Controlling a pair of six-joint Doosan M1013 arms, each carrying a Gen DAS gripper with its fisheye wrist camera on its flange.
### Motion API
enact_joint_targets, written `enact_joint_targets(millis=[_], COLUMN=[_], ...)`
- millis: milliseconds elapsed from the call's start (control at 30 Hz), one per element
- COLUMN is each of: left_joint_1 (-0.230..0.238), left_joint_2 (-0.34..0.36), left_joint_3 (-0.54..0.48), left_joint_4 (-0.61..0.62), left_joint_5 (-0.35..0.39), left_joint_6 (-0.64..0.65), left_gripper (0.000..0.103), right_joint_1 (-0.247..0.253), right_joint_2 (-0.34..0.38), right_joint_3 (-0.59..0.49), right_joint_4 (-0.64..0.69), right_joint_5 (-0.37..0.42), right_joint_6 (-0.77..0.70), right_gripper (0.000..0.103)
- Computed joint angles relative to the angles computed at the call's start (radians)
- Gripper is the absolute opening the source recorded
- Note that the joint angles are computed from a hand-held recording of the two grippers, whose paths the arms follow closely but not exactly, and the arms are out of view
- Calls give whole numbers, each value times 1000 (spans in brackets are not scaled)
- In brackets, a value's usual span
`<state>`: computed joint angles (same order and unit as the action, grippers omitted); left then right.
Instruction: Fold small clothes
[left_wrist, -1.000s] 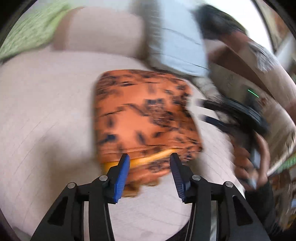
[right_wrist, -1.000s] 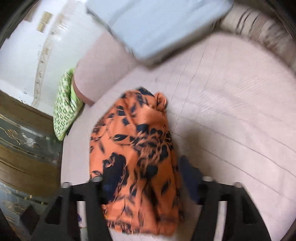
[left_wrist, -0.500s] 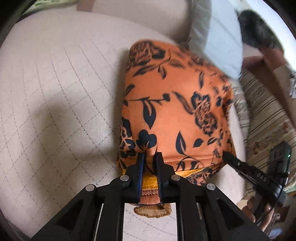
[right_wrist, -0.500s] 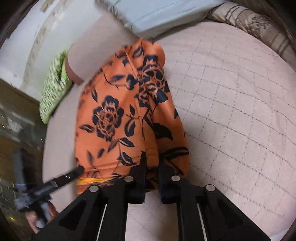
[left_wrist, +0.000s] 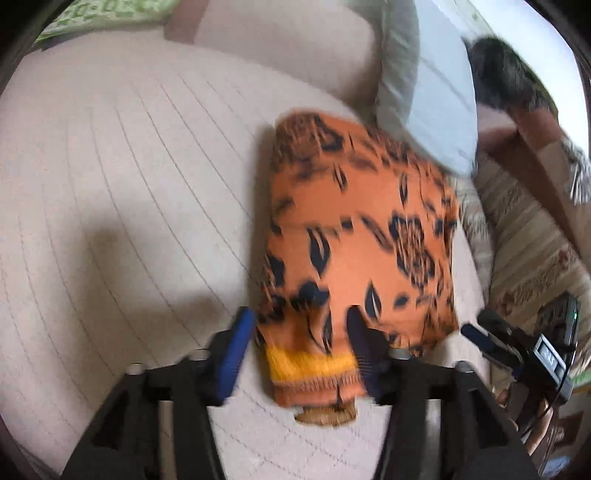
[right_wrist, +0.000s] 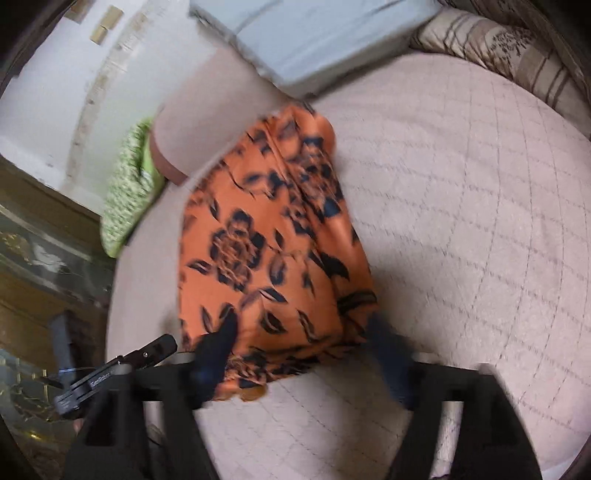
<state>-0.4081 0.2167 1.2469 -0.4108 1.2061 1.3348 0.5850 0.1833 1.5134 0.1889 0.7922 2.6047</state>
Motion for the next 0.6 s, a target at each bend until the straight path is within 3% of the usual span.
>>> enact_joint_targets(millis=[100, 167, 233, 300, 400, 433, 467, 533, 600], left_joint_1=[18, 27, 27, 20, 7, 4, -2, -2, 4], left_joint_2=[30, 57, 68, 62, 55, 55, 56, 62, 52], left_joint_3=[-16, -20, -12, 8, 31, 36, 32, 17, 8], left_joint_4=[-41, -104, -136, -154, -123, -113, -95, -98, -106], left_joint_5=[28, 65, 80, 72, 35, 20, 15, 32, 34], left_joint_6=[-43, -39, -22, 20, 4, -16, -28, -27, -26], left_gripper=[58, 58, 57, 57, 57, 51, 39, 17, 13], right_joint_1=[-27, -51, -72, -70, -57, -51, -46, -45, -42], right_joint_2=[23, 39, 51, 62, 51, 49, 48, 57, 64], right_joint_3=[-18, -3, 25, 32, 63, 72, 77, 61, 37], right_joint_4=[8, 99, 217, 240, 302, 298, 287, 272, 268], right_joint_5=[36, 21, 9, 3, -55, -65, -78, -58, -51], right_joint_6=[-33, -91, -153, -142, -166, -140, -116, -100, -65], right_gripper=[89, 89, 82, 79, 58, 56, 53, 34, 27])
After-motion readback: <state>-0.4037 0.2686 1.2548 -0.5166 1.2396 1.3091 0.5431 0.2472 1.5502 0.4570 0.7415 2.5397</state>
